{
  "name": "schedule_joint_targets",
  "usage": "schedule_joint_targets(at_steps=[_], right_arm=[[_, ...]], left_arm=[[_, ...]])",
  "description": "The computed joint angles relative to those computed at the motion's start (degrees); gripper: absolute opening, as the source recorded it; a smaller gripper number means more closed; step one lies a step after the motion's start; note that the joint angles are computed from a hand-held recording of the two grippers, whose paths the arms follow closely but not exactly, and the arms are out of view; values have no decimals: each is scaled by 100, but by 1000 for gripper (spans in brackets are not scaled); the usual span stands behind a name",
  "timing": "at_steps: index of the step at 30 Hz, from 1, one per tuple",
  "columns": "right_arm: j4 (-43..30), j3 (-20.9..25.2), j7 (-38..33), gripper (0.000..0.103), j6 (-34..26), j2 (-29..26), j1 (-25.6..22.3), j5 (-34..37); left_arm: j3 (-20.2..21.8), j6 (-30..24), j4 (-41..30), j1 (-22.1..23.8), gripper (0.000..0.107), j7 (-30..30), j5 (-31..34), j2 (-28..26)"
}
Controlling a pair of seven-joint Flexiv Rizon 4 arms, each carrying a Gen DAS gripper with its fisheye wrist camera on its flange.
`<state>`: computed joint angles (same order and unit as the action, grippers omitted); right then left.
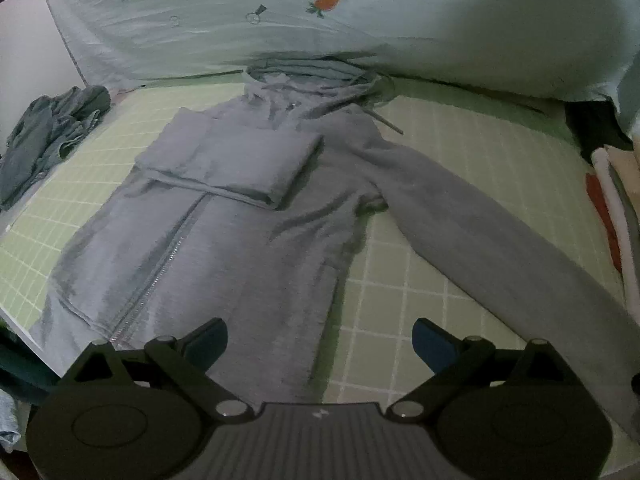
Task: Fold clothes
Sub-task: 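Grasp the other sleeve cuff with the right gripper and pull it straight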
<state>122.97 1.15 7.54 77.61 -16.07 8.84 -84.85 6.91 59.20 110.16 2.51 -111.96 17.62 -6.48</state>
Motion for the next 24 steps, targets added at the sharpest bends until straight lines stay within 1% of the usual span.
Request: schedule_joint_targets(at_steps=[3,5,16,19,24], right_arm=[[-12,-16,274,102,19,-4,-29,-300],[-19,16,359,103,-33,-8,-42,-356],[134,143,523,103,-754,144,201,263],[144,136,585,103,-718,142,233,390],[197,97,455,103,-528,188,202,380]], left_arm=[[-26,-90,-28,-32,98,39,51,18],[-37,-147,-55,-51,98,38,97,26],[-48,-205,-103,-62,98,-15,184,48],[-51,-243,-60,-50,98,-19,105,62],[-54,-263,19,-29,98,18,48,91]])
